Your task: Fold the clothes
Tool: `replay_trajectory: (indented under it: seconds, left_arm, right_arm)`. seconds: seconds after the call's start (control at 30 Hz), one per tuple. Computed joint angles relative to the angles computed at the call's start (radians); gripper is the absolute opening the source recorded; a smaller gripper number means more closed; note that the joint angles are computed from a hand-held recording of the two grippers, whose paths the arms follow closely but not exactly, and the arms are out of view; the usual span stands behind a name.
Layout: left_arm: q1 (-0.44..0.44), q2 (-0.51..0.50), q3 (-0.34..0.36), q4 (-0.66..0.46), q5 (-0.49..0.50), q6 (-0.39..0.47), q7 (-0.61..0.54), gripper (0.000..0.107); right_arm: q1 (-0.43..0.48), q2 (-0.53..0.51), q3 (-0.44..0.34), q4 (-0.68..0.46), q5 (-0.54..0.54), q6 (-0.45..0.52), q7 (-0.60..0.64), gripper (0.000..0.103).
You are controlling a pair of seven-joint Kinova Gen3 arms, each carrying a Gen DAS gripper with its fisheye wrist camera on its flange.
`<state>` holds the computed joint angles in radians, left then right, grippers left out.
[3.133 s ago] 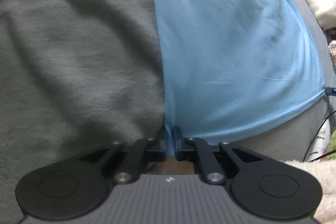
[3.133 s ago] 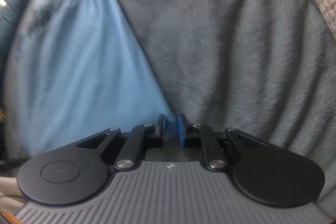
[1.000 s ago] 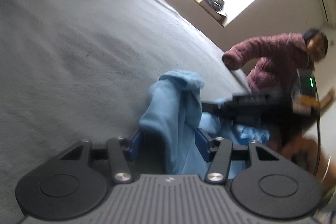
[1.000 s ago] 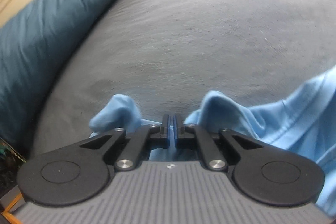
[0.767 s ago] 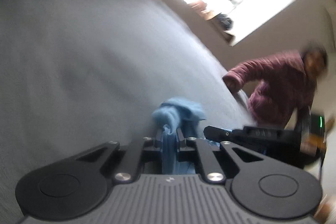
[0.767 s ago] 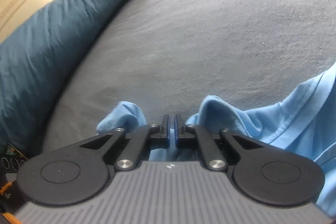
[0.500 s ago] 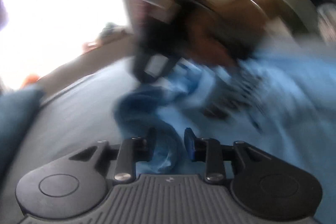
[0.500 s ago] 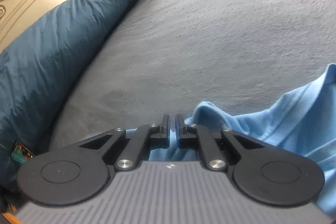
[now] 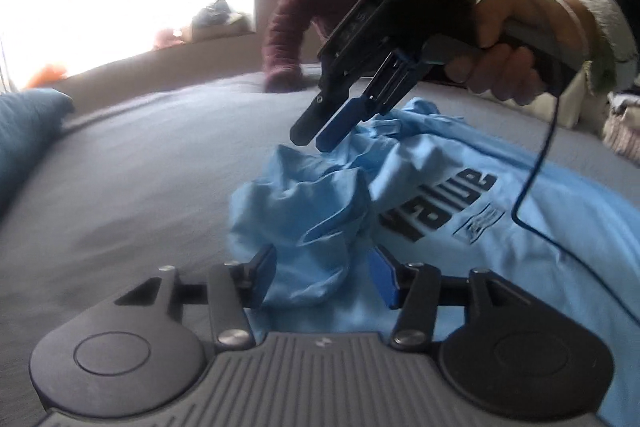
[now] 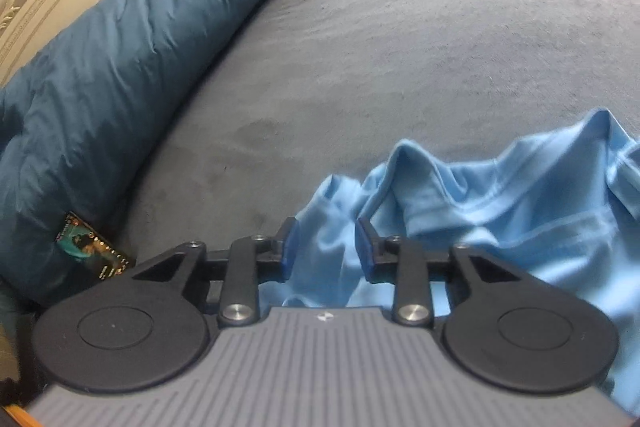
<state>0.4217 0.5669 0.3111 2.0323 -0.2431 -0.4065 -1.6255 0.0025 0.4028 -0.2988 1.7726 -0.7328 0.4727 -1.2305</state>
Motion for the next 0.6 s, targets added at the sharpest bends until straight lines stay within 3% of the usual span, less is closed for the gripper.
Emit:
replay_trajectory:
  seconds: [0.1,0.2,0.27,0.37,0.47,0.53,0.6]
  left_arm:
    - [-0.068,0.055,0.098,-0.078,0.014,0.085,0.001,0.054]
    - [-0.055,0.076,0.094,-0.121,0.061,0.128,0.027,0.042]
    - [-0.092,0.094,0.123,-0.123,0.022,0.117,0.091,0.006]
    - [-0.158,0.080,0.167,-0.065,0.043,0.024,0.158,0.006]
    - [-0.297,0.081,0.271,0.010,0.165,-0.096,0.279,0.006]
    - [-0.389,0.118,0.322,0.032,0.246,-0.128,0.361,0.006]
    - [-0.464,0.140,0.362,0.046,0.327,-0.101,0.442,0.006]
  right_arm:
    - [-0.018,-0.025,0.043,0.008,0.016,0.045,-0.086,0.033]
    - [-0.032,-0.048,0.070,0.033,0.026,0.053,-0.147,0.034]
    - [-0.037,-0.063,0.080,0.050,0.033,0.049,-0.171,0.034]
    - [-0.032,-0.082,0.080,0.070,0.030,0.035,-0.176,0.034]
    - [-0.014,-0.088,0.062,0.085,0.001,0.008,-0.141,0.034]
    - [-0.009,-0.086,0.049,0.091,-0.018,-0.017,-0.114,0.034]
    - [-0.009,-0.073,0.044,0.085,-0.026,-0.028,-0.106,0.034]
